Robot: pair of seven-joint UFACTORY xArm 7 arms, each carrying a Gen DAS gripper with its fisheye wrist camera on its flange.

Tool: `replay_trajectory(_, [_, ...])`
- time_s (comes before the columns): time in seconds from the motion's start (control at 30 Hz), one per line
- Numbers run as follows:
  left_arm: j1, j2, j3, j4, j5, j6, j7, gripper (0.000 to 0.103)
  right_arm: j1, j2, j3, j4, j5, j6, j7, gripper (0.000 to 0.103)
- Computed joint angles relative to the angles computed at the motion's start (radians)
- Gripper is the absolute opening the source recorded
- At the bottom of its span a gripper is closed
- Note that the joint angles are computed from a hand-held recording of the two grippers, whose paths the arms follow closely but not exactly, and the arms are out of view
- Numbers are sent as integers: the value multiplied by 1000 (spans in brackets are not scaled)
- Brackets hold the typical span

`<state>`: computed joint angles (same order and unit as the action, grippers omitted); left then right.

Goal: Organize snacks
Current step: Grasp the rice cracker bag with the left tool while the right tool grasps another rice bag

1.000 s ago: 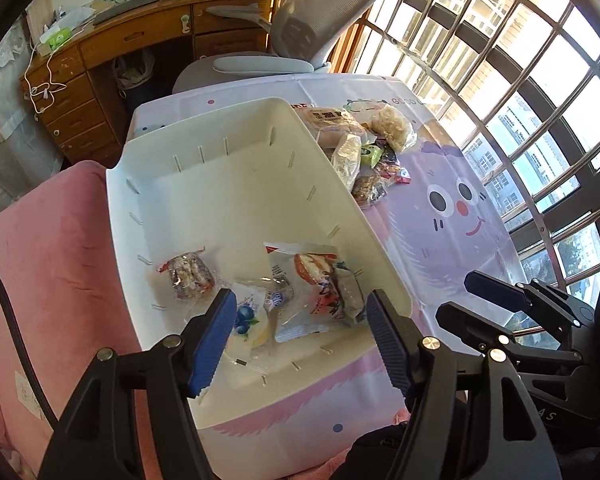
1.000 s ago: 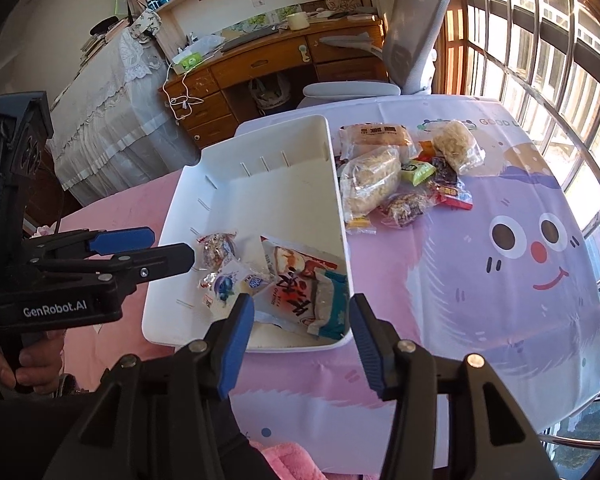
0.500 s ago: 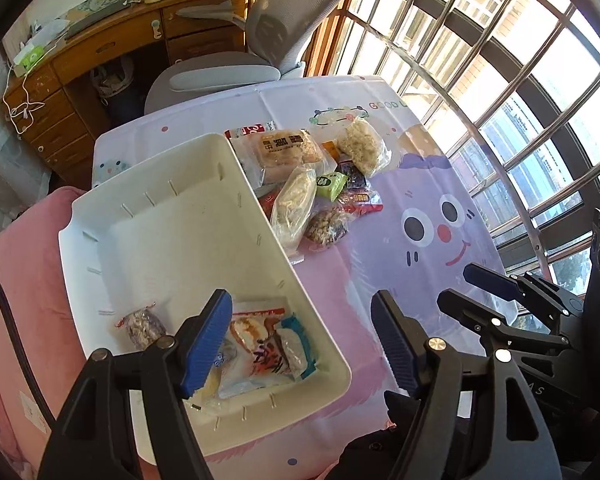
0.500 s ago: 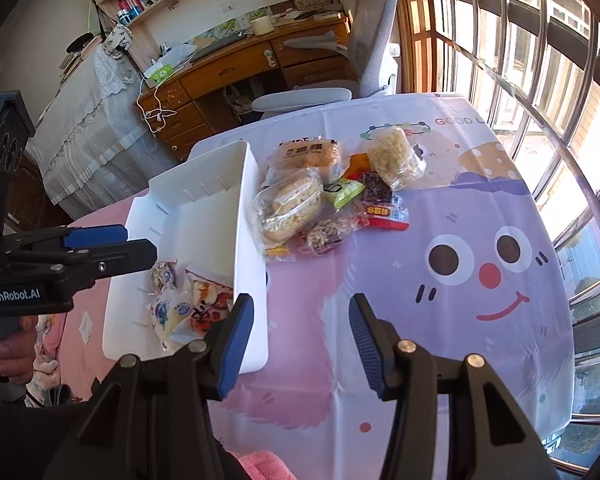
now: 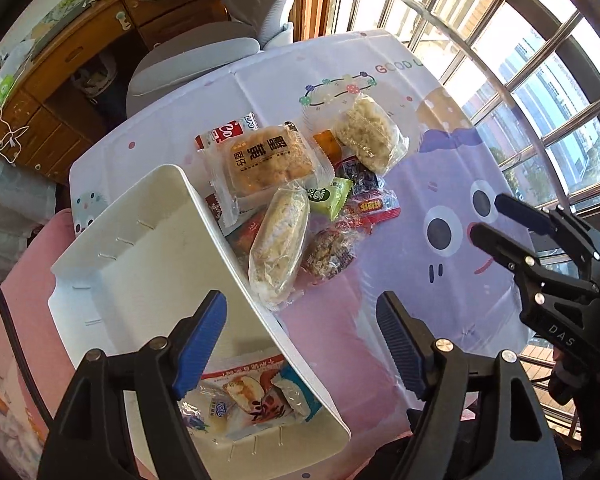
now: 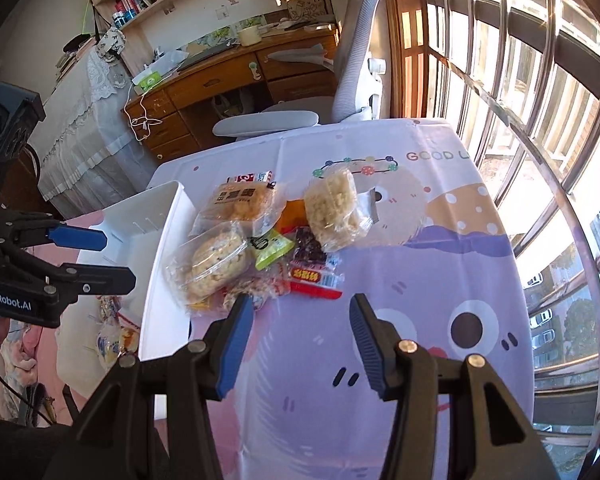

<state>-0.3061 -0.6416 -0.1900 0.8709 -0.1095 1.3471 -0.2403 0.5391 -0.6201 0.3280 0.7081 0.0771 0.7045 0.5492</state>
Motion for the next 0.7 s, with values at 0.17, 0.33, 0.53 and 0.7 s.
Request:
replay_trajectory(0.17, [3, 119, -13, 39, 37, -11, 16, 76, -17, 60, -44, -29, -6, -111, -65, 52])
replay_trajectory(0.33, [4, 214, -12, 66, 56, -35, 7, 76, -13, 135, -89, -46, 27, -227, -136, 52])
replay_trajectory(0.53, [-7, 320, 1, 112, 51, -38, 22, 76, -7, 237, -123, -38, 73, -336, -204, 52])
replay_trajectory(0.7, [-8, 404, 1, 156, 77, -6, 12, 80, 15, 321, -155, -19, 145, -404, -271, 52])
